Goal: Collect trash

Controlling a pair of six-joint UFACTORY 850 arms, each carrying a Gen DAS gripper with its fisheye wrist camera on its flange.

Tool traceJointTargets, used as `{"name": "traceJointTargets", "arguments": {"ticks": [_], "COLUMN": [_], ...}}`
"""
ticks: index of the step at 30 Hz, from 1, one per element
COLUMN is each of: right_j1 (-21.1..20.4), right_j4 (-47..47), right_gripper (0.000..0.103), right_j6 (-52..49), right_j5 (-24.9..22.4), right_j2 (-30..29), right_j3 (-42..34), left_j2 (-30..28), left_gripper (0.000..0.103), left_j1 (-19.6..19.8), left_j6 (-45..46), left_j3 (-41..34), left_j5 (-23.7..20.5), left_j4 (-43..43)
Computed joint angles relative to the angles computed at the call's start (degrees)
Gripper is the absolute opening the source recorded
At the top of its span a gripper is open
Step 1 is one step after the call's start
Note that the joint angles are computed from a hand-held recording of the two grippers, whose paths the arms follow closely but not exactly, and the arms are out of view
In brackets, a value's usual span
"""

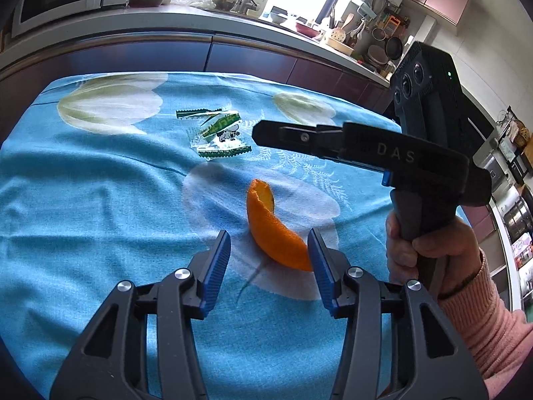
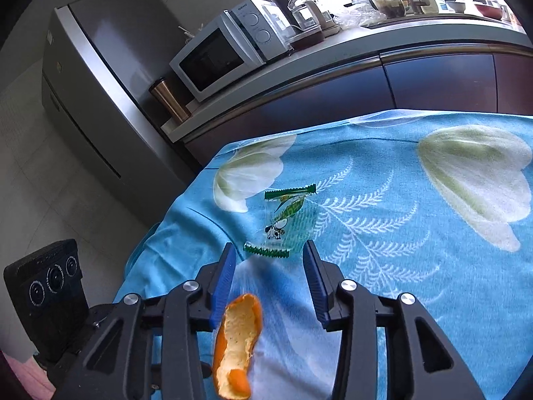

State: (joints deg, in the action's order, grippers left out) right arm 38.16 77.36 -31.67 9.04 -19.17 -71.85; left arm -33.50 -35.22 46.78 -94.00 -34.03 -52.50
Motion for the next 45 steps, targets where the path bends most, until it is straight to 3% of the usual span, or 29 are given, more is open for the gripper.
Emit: {"name": "traceJointTargets", "arguments": {"ticks": [3,6,10,12,17,23,28,34,45], "right_j1": [-1.00,-1.50,-2.03,-2.33,-2.56,-1.74,-0.59,0.36,3.53], "right_j4": [3.72,13.25,22.65,18.10,4.07,3.14,4.78,-4.99,-9.57], "right_gripper": [0.043,0.043,0.042,0.024,0.012,0.002,0.002,0.002,0.002], "right_j6": [-3.51,-12.85,-21.66,-16.52,-2.26,-2.86,-5.54,4.56,7.47], "right_j5": [-1.75,-2.49,-3.14,-4.08,-4.37,-2.52,-0.38,1.13,4.71], "right_j2": [-1.92,-3.54,-4.72,-4.71,-4.39,-3.55,-2.99,-1.70,0.23], "right_j3": [-2.13,-3.89,-4.83,-4.52,-3.88,-3.44,-3.35,-2.03,-0.80], "left_j2": [-1.51,-2.44,-3.15,-3.52,-3.46,-2.62,-1.15,0.70,4.83], "left_gripper": [0.047,0.044,0.032,0.027,0.021,0.015,0.013,0.013,0.013], "left_j1": [0.40,0.66,0.80,0.78,0.75,1.07,1.69,2.93,5.46], "left_j6": [-1.25,-1.58,-1.73,-1.85,-1.20,-0.24,1.39,3.37,5.64], "left_j3": [-1.58,-2.43,-3.17,-3.55,-3.32,-2.28,-0.57,1.53,6.51], "left_j5": [-2.51,-3.63,-4.44,-4.56,-4.00,-3.26,-2.49,-1.54,0.36], "left_j4": [-0.73,-1.24,-1.14,-1.15,-1.76,-2.80,-4.82,-7.25,-10.10]}}
